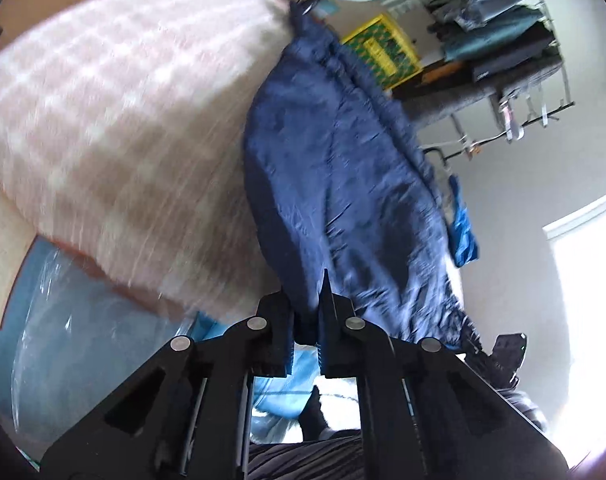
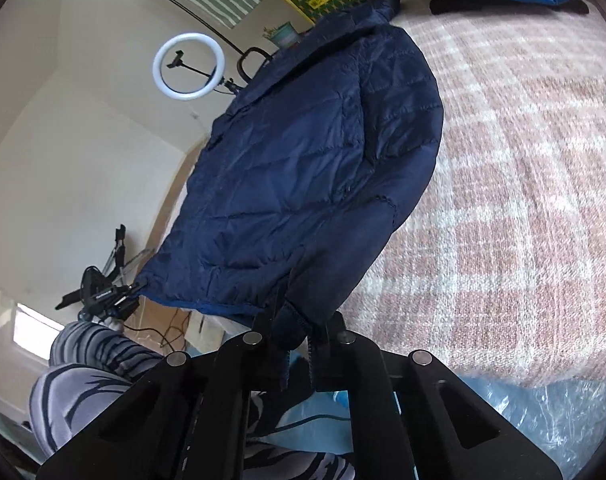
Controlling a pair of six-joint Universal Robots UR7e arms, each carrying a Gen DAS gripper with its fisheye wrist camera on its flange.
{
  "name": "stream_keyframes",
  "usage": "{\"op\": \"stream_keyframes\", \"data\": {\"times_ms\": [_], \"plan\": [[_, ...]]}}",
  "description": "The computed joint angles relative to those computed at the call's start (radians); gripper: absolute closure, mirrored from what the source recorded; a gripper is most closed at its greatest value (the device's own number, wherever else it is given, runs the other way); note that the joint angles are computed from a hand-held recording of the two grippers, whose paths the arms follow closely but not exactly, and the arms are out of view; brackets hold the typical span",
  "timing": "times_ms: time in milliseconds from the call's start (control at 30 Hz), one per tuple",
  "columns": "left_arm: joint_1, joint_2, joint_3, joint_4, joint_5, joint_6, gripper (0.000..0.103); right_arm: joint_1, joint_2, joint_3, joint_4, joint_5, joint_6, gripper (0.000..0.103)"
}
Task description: Fold large clothes
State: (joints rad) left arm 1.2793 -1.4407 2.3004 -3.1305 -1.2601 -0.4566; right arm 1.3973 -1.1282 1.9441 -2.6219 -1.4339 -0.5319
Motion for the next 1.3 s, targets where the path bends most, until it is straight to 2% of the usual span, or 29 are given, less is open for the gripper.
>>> {"op": "stream_keyframes", "data": {"times_ms": [333,433,567,700,1000,1300], "plan": [[-0.105,-0.062,-0.040,-0.001,0.055,0.045,0.097,0.041,-0.068,0.007,-0.090,0.130,0.012,0.099],[-0.098,-0.053,-0.038,0.021,0.069,0.036,0.097,0.032,-0.070,0.021,-0.106,0.132,0.013,0.099],[-0.062,-0.037,-0.041,0.028,0.041,-0.006,0.097,0.032,-0.032,0.017,-0.114,0.069,0.027,0.099],[-0.055,-0.023,-0.075,0.019,0.025,-0.010,0.097,0.032,-0.022,-0.009,-0.109,0.093,0.046,0.099],[-0.080,0.063,-0.294,0.094,0.062,0.078,0.097,0.103,0.017,-0.136,-0.092,0.104,0.055,0.099],[-0.051,0.236,-0.613,0.207,0.074,0.161,0.097,0.173,0.168,-0.386,-0.059,0.044,0.096,0.099]]}}
